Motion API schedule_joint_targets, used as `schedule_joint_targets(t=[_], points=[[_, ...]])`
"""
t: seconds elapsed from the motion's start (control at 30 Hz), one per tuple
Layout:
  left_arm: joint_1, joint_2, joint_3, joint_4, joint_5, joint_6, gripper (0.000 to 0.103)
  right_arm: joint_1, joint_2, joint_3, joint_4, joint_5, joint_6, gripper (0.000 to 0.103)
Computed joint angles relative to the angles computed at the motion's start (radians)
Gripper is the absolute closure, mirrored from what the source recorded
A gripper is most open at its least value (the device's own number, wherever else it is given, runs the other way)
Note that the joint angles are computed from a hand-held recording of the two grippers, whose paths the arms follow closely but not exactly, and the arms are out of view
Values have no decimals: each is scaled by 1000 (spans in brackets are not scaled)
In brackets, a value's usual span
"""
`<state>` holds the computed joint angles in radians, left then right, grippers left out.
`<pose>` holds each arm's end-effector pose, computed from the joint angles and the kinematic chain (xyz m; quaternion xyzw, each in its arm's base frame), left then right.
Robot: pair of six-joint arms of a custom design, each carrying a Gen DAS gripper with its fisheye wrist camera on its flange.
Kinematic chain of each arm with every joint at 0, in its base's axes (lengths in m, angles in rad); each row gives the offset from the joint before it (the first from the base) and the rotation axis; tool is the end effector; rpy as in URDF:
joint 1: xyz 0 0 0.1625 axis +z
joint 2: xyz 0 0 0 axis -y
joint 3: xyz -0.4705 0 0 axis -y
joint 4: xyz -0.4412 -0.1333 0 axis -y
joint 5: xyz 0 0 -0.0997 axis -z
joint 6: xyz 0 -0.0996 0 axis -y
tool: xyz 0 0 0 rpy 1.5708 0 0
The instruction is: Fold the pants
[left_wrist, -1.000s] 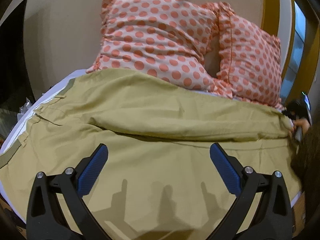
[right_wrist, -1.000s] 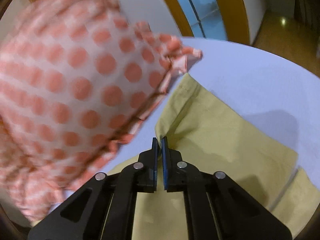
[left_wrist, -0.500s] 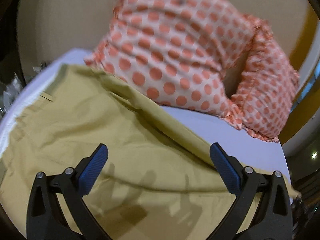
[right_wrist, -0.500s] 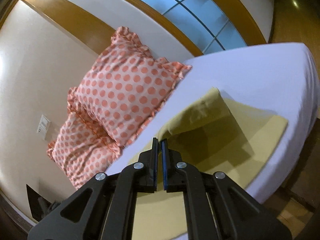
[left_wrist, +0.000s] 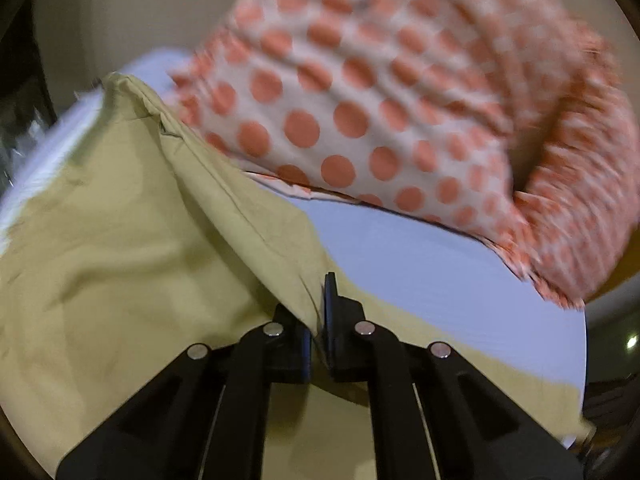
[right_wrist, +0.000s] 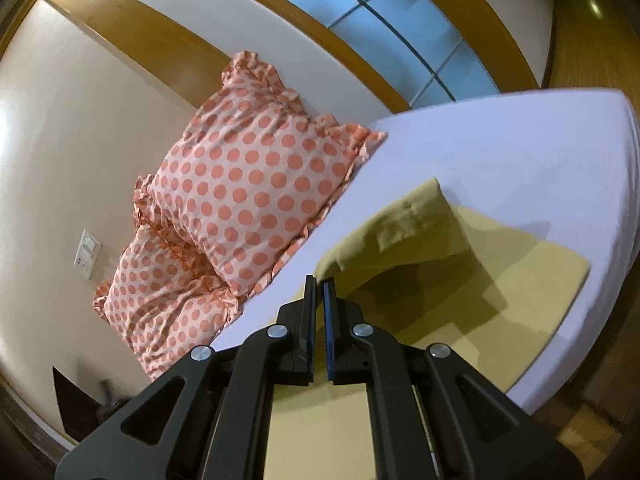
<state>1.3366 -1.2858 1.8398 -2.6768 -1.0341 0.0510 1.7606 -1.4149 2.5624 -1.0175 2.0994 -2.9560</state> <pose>0.0313 -0.6626 0.3613 0.0603 0.9286 -0.2850 0.2300 0.1432 -0.3051 0.1150 -0.1708 -0.7258 0.6622 0.0741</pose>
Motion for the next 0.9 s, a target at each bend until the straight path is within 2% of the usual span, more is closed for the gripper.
schedule_joint_targets(t=[0.03,0.17,0.27,0.37,0.4,0.43,0.47,0.5,0.53,0.57,0.63,0.67,0.77,0.87,0.9], points=[[-7,-91,94,-45,-24,31,97,4,-7,7,-10,6,-5,99],[-6,-328,332,-112,-55,81,94,19,-18,45,-46,58,15,99],[39,-435,422,-69,-91,67,94,2,3,61,-36,84,59,99],[80,-501,486,-48,-112,63,94,14,27,52,4,163,78,97],[86,-510,497,-50,-118,67,93,16,28,54,11,183,89,85],[93,-522,511,-59,-120,77,89,23,27,57,15,225,110,58],[96,-532,526,-87,-120,95,88,25,24,66,1,250,114,42],[93,-536,534,-106,-114,106,83,32,22,79,-41,287,103,26],[86,-549,552,-137,-95,127,74,32,21,90,-73,306,81,26],[73,-563,574,-184,-64,152,71,36,24,91,-94,333,54,26],[69,-580,586,-210,-68,170,69,39,38,84,-126,384,-9,26],[66,-590,592,-219,-65,174,66,28,43,81,-129,381,-23,26],[56,-615,608,-270,-43,190,61,44,94,68,-224,425,-142,25],[59,-646,621,-330,-45,198,51,54,142,55,-241,383,-204,40],[46,-652,631,-390,-1,198,37,44,154,53,-226,343,-196,47]])
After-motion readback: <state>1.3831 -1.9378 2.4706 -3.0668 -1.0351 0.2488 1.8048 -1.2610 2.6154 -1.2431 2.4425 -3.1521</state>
